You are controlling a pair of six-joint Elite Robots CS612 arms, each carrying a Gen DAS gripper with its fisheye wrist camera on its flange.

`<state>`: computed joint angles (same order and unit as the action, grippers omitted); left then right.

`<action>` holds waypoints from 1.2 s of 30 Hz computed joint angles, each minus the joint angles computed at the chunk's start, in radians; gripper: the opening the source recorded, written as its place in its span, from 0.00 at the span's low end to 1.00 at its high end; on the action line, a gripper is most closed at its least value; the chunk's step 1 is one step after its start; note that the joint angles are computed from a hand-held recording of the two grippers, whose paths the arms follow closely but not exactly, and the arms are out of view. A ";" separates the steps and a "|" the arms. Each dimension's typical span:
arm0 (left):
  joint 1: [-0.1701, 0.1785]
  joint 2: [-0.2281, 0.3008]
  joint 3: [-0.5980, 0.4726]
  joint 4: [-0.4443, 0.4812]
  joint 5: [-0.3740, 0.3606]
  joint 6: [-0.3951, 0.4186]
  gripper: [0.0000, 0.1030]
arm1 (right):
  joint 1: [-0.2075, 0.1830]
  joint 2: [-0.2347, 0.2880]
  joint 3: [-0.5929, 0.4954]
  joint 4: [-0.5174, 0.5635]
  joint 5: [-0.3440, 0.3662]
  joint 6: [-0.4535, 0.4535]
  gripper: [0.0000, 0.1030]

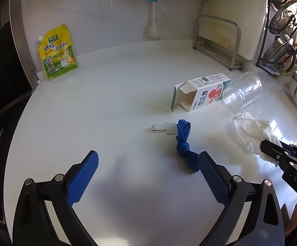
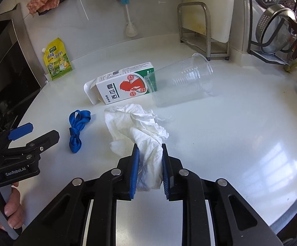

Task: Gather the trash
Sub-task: 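Grasp the white tissue with the right tool while the left tool grasps the blue strap, then carry the tissue and strap over the basket and open both tools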

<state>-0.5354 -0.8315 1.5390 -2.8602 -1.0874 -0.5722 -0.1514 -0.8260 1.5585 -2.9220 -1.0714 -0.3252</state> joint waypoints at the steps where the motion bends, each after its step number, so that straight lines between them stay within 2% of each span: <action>1: -0.002 0.001 -0.004 0.007 0.002 0.000 0.93 | -0.007 -0.004 0.009 -0.011 0.008 0.011 0.19; 5: -0.006 0.015 -0.035 0.045 0.025 0.004 0.93 | -0.034 -0.013 0.029 -0.032 0.036 0.063 0.19; 9: -0.001 0.037 -0.082 0.112 0.008 -0.005 0.93 | -0.059 -0.010 0.032 -0.044 0.089 0.132 0.19; 15: 0.004 0.058 -0.122 0.176 0.008 -0.039 0.91 | -0.064 -0.010 0.033 -0.049 0.112 0.152 0.19; 18: 0.008 0.064 -0.136 0.202 -0.015 -0.051 0.73 | -0.068 -0.010 0.033 -0.053 0.130 0.158 0.19; 20: 0.009 0.068 -0.140 0.205 -0.026 -0.059 0.68 | -0.069 -0.009 0.032 -0.052 0.136 0.162 0.19; 22: 0.008 0.067 -0.136 0.189 -0.026 -0.060 0.57 | -0.069 -0.009 0.031 -0.050 0.138 0.161 0.19; 25: 0.008 0.063 -0.125 0.162 -0.045 -0.049 0.19 | -0.068 -0.008 0.032 -0.051 0.138 0.155 0.19; 26: 0.007 0.060 -0.120 0.155 -0.050 -0.043 0.16 | -0.068 -0.008 0.032 -0.052 0.139 0.152 0.19; 30: -0.002 0.042 -0.082 0.119 -0.048 -0.015 0.16 | -0.067 -0.011 0.041 -0.057 0.136 0.143 0.19; 36: -0.030 -0.022 0.031 0.029 -0.024 0.017 0.16 | -0.082 -0.048 0.124 -0.122 0.146 0.130 0.19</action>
